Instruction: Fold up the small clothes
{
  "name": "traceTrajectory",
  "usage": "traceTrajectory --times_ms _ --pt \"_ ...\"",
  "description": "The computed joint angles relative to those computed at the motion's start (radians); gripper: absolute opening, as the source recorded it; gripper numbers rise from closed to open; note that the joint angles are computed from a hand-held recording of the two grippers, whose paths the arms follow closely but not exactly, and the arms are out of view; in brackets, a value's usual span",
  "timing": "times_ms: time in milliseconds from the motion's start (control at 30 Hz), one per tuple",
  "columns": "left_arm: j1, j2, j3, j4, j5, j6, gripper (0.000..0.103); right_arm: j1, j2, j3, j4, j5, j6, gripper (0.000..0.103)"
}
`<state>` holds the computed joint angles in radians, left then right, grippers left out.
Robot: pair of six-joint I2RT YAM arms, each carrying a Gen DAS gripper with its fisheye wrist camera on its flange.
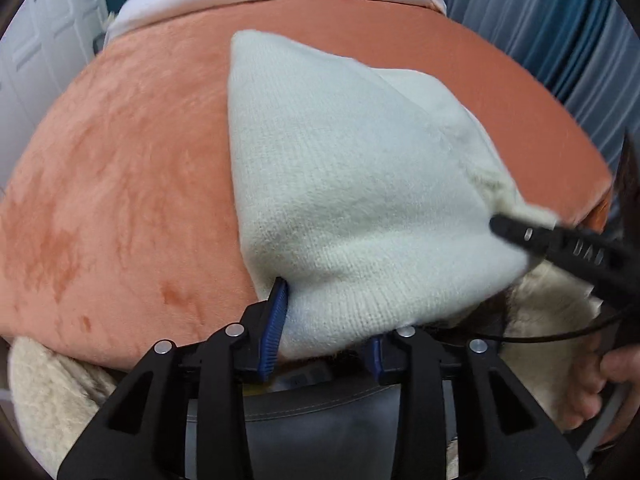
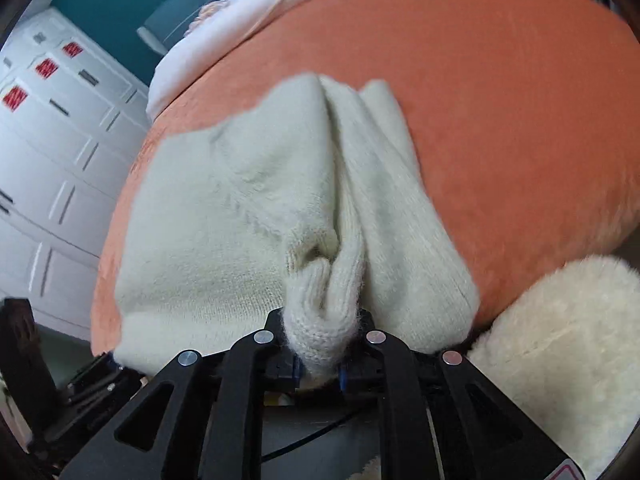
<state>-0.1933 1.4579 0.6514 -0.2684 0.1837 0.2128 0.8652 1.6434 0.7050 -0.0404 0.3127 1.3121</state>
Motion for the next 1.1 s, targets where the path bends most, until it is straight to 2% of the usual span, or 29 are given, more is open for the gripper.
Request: traceTrajectory --times_ms 67,100,200,233,300,400,533,667,733,867,967,1033,1100 --pt "0.041 -0.021 0.024 -0.059 0.053 -0.007 0.034 0.024 -0.017 0.062 -0.103 0.066 -0.030 0.010" --pt "0.083 -0.014 0.058 -0.117 0.117 -0.013 0.035 0.035 -0.032 0.078 -0.133 0.093 -0.042 0.010" --pt "0.195 0.005 0.146 -0.274 0.281 0.008 0.036 0.067 -0.132 0.049 -0.168 0.180 -0.035 0.010" --pt "0.210 -0.009 0.154 -0.303 0.293 0.015 0.036 0.080 -0.136 0.050 -0.199 0.198 -0.026 0.010" --pt "0.214 -0.035 0.160 -0.348 0.307 0.040 0.036 0.075 -0.094 0.069 -0.240 0.187 -0.037 0.010" --pt "0.230 -0.088 0.164 -0.374 0.329 0.059 0.034 0.016 -0.055 0.034 -0.195 0.081 -0.034 0.010" --pt "0.240 -0.099 0.183 -0.345 0.286 0.029 0.040 0.012 -0.051 0.053 -0.216 0.076 -0.053 0.012" --pt "0.190 0.009 0.215 -0.271 0.232 -0.016 0.040 -0.019 -0.045 0.067 -0.198 0.040 -0.075 0.017" --pt "0.147 0.031 0.208 -0.240 0.191 -0.031 0.040 0.004 -0.068 0.067 -0.212 0.075 -0.052 0.028" --pt "0.119 0.067 0.194 -0.186 0.164 -0.051 0.042 0.086 -0.122 0.138 -0.382 0.244 -0.022 0.028" --pt "0.100 0.073 0.190 -0.188 0.149 -0.043 0.042 0.132 -0.128 0.213 -0.452 0.356 -0.072 0.028" --pt "0.089 0.069 0.180 -0.176 0.129 -0.042 0.043 0.126 -0.136 0.231 -0.424 0.365 -0.143 0.028" --pt "0.086 0.068 0.179 -0.175 0.118 -0.043 0.045 0.098 -0.095 0.258 -0.385 0.310 -0.206 0.028"
